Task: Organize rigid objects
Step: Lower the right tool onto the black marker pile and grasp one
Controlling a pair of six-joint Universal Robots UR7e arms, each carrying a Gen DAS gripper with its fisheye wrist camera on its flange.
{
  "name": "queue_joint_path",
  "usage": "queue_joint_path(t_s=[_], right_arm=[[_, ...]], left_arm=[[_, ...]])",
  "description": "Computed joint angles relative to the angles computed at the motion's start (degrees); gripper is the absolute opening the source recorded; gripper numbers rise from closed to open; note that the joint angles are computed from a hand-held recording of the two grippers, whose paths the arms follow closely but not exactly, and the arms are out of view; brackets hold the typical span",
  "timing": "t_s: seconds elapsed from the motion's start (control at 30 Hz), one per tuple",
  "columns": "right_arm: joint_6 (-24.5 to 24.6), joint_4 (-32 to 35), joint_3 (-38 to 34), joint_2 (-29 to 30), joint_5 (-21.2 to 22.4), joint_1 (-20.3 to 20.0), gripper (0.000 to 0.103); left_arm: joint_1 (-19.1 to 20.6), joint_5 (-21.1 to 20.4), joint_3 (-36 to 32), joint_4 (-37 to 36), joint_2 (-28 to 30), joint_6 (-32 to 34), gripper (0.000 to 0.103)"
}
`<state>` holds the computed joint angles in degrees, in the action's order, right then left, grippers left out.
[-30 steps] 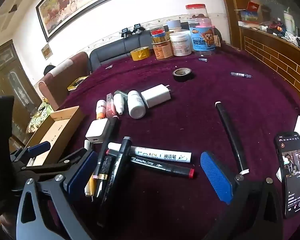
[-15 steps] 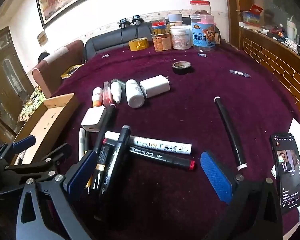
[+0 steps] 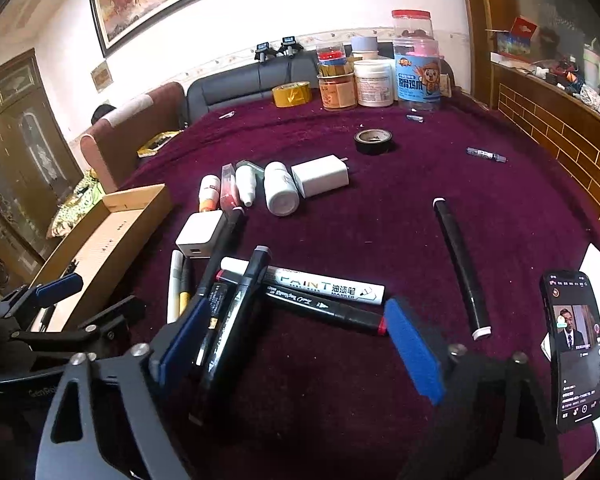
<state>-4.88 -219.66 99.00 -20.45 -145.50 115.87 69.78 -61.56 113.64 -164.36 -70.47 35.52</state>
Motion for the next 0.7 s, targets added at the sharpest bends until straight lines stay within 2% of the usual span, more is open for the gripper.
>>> queue_joint_path(t_s=[0.07,0.13,0.23,0.27,0.33,0.4,0.43,0.7], right_arm=[[-0.2,0.0,0.1,0.1,0.3,-0.2,0.08],[0.7,0.7,0.5,-0.1,1.1,-0.4,0.075],[4.6,4.2,2.1,-1.6,4.2,-1.1,0.069],[5.4,5.6,2.2,-1.9,5.0,-1.3,0.063],[7.0,8.9,2.1,-2.3,6.3,-1.6,0.055],[8.3,11.3,2.0,-2.5,7.9,-2.0,0.047],[8.9,12.4,1.7,-2.5,8.6,-2.2,0.045],[10.3,16.1,-0.3,-1.6,8.6,-2.1,0.045]], left_arm=[[-0.3,1.4,0.5,-0.9,0.2,1.0,0.097],[-0.2,1.1,0.2,-0.2,0.2,0.9,0.092],[0.5,0.3,-1.7,5.0,0.3,-2.0,0.076],[0.8,-0.3,-2.5,7.1,0.3,-3.1,0.069],[1.1,-0.2,-3.3,9.0,0.5,-4.2,0.065],[1.6,-0.8,-4.1,10.7,0.5,-5.1,0.064],[1.6,-0.7,-4.4,11.1,0.6,-5.6,0.065],[1.5,0.6,-4.7,10.3,1.3,-6.5,0.065]])
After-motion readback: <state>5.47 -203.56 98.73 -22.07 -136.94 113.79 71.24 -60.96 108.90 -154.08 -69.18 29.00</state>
